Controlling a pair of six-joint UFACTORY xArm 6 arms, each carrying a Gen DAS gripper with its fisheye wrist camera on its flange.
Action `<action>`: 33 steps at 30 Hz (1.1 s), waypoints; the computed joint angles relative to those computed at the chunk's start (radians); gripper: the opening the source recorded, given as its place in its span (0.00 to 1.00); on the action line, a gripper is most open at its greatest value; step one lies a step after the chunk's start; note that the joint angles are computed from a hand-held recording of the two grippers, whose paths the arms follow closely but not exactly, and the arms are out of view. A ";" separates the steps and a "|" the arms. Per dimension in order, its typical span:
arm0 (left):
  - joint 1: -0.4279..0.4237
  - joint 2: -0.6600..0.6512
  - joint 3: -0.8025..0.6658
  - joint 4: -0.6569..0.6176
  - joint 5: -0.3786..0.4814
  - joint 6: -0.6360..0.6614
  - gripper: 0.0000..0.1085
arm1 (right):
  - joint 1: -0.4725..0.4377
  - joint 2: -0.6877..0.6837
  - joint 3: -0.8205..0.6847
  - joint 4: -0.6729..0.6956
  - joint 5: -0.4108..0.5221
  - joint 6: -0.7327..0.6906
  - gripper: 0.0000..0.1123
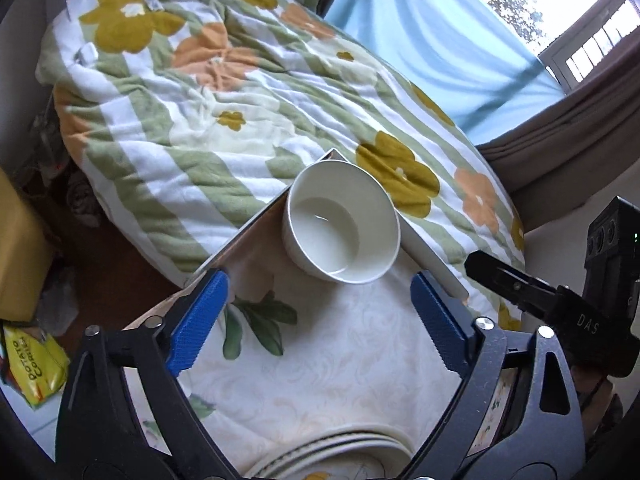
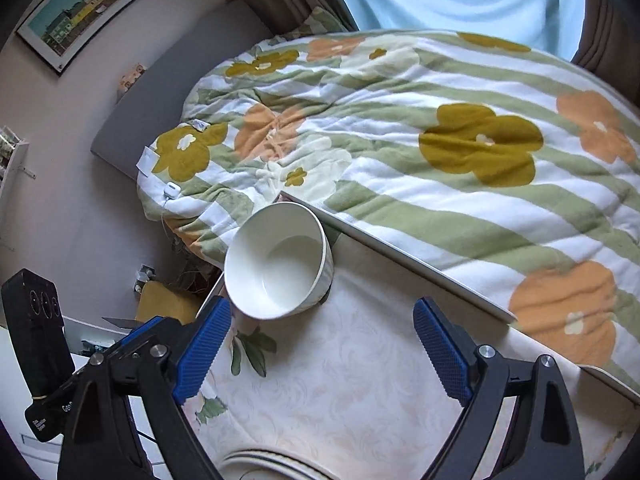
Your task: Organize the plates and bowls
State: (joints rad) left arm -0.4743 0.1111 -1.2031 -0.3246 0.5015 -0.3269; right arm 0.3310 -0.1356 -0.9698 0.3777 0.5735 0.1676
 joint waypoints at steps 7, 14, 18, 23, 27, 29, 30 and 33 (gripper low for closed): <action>0.034 0.224 -0.175 -0.193 0.062 0.166 0.45 | 0.004 0.223 -0.131 0.136 0.010 -0.064 0.55; 0.031 0.273 -0.213 -0.141 0.059 0.190 0.24 | 0.007 0.307 -0.197 0.164 0.009 -0.088 0.29; 0.030 0.273 -0.213 -0.132 0.050 0.194 0.24 | 0.011 0.318 -0.201 0.169 0.000 -0.100 0.16; 0.021 0.257 -0.202 -0.075 0.035 0.181 0.24 | 0.019 0.298 -0.175 0.152 -0.037 -0.090 0.15; 0.008 0.204 -0.170 -0.015 0.012 0.156 0.24 | 0.026 0.238 -0.124 0.192 -0.068 -0.109 0.15; -0.003 0.163 -0.147 0.027 0.000 0.131 0.24 | 0.030 0.190 -0.089 0.203 -0.080 -0.110 0.15; -0.011 0.139 -0.134 0.052 -0.006 0.116 0.24 | 0.034 0.158 -0.066 0.203 -0.088 -0.105 0.15; -0.040 0.062 -0.097 0.112 -0.011 0.078 0.24 | 0.038 0.047 0.014 0.208 -0.112 -0.091 0.15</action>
State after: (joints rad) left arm -0.5143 0.1735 -1.2999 -0.2124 0.4903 -0.2488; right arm 0.3693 -0.0889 -0.9557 0.5860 0.4619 0.0770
